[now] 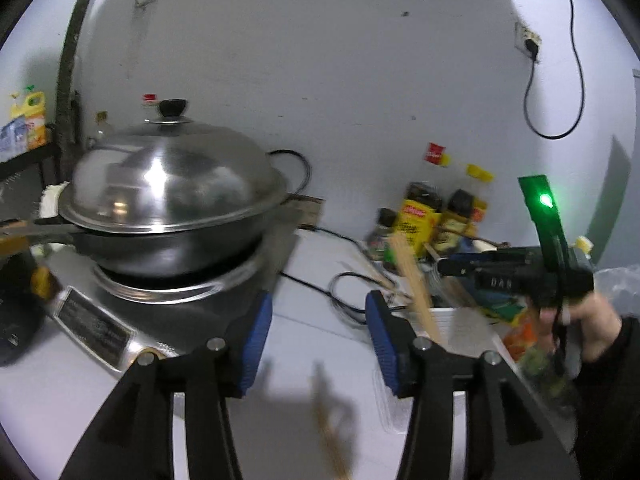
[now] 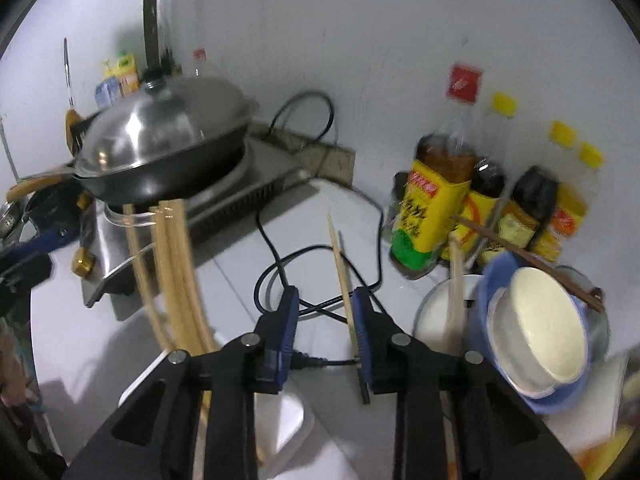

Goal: Organize utensils
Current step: 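Grasp a loose bamboo chopstick from the counter with the right tool, then lower the right tool's chopstick into the white basket and open it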

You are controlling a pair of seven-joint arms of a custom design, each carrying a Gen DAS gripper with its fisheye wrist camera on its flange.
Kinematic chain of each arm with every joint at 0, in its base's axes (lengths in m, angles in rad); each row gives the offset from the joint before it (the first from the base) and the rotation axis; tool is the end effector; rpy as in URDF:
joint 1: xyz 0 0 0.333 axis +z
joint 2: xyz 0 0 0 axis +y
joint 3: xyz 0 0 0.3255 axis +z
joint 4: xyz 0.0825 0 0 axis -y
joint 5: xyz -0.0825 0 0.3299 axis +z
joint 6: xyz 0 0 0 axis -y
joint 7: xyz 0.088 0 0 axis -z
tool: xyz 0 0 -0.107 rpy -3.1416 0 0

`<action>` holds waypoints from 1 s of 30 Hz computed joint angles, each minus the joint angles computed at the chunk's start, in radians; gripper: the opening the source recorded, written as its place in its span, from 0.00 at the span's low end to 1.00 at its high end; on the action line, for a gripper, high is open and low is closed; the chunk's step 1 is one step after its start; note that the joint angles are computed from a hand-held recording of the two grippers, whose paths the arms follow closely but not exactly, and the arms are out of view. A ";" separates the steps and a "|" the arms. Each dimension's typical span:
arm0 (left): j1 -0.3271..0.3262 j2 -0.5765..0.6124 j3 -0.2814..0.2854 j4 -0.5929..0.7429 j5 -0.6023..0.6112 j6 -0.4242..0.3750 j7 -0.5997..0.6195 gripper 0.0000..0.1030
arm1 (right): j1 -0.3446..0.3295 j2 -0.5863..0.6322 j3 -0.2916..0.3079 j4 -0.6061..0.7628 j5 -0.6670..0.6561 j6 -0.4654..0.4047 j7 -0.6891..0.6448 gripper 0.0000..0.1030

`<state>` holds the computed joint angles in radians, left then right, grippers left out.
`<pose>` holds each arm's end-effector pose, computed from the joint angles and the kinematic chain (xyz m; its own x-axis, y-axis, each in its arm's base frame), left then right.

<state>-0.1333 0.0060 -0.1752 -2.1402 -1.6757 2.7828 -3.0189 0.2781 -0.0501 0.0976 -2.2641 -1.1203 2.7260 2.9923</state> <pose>0.5029 -0.1133 0.4724 -0.5757 -0.7998 0.1701 -0.4808 0.1628 -0.8616 0.4490 0.2138 0.4631 -0.1198 -0.9921 0.0358 -0.6863 0.0567 -0.7251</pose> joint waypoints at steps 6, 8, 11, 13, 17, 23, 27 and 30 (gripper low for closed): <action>0.036 0.089 0.019 0.070 0.006 0.019 -0.017 0.47 | -0.025 0.158 -0.044 0.115 0.344 0.040 -0.354 0.23; 0.043 0.120 0.016 0.092 0.009 0.041 -0.025 0.47 | -0.025 0.205 -0.054 0.149 0.413 0.025 -0.426 0.20; 0.052 0.155 0.009 0.117 0.015 0.064 -0.031 0.47 | -0.026 0.259 -0.069 0.188 0.486 0.015 -0.507 0.18; 0.053 0.177 0.002 0.131 0.020 0.083 -0.035 0.47 | -0.028 0.294 -0.074 0.214 0.532 0.012 -0.564 0.18; 0.055 0.199 -0.010 0.144 0.032 0.094 -0.043 0.47 | -0.027 0.340 -0.084 0.251 0.593 0.009 -0.646 0.17; 0.056 0.209 -0.024 0.144 0.051 0.093 -0.058 0.47 | -0.030 0.396 -0.093 0.300 0.669 -0.016 -0.746 0.06; 0.057 0.203 -0.029 0.135 0.072 0.085 -0.079 0.47 | 0.009 0.383 -0.130 0.293 0.619 -0.011 -0.708 0.06; 0.058 0.190 -0.031 0.120 0.075 0.078 -0.085 0.47 | 0.067 0.347 -0.179 0.279 0.485 -0.027 -0.594 0.06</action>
